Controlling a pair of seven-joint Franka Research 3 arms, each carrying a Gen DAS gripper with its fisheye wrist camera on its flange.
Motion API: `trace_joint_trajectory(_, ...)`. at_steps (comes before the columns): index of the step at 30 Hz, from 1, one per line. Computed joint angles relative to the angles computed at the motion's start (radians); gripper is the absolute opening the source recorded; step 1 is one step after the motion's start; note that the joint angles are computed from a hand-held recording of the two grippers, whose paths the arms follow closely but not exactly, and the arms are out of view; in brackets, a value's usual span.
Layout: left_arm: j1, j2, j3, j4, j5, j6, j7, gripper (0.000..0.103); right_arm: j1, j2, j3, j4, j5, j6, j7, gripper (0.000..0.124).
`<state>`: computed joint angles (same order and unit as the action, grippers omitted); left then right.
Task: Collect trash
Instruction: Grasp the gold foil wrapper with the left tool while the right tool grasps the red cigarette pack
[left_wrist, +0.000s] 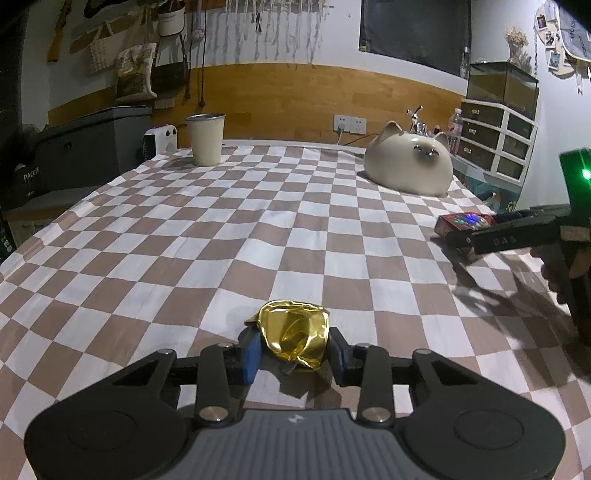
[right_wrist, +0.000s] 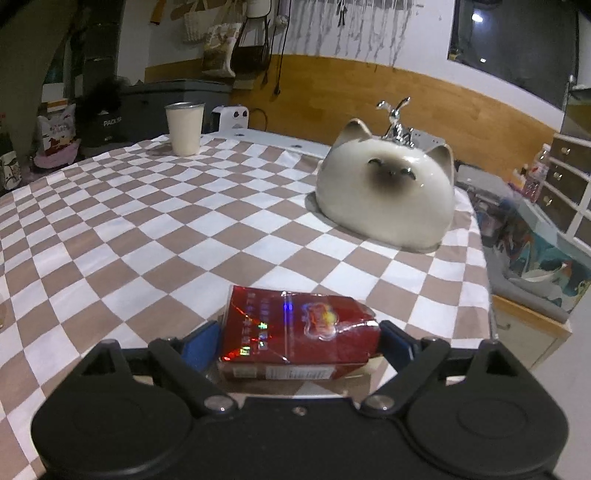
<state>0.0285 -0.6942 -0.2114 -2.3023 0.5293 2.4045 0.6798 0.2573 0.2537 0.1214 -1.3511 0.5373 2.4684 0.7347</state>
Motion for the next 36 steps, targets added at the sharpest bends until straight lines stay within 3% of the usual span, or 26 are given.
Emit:
trace_joint_trajectory(5,0.013,-0.017,-0.020,-0.012,0.036,0.021,-0.020,0.038,-0.013,-0.072,0.002,-0.093,0.055,0.028,-0.056,0.091)
trace_joint_trajectory(10,0.007,-0.029,-0.023,-0.017,0.037,0.023,-0.030,0.038,-0.024,-0.158,-0.015,-0.180,0.121,-0.021,-0.121,0.091)
trace_joint_trajectory(24,-0.038,-0.032,-0.082,0.023,0.027,-0.066,-0.093,0.038,-0.008,-0.410,-0.103,-0.430,0.235,-0.101,-0.173,0.090)
trace_joint_trajectory(28,-0.076,-0.042,-0.097,0.022,0.019,-0.072,-0.114,0.038,-0.001,-0.482,-0.133,-0.497,0.267,-0.119,-0.195,0.090)
trace_joint_trajectory(36,-0.219,-0.047,-0.091,0.013,-0.093,-0.109,-0.042,0.039,-0.001,-0.602,-0.189,-0.598,0.291,-0.186,-0.243,0.090)
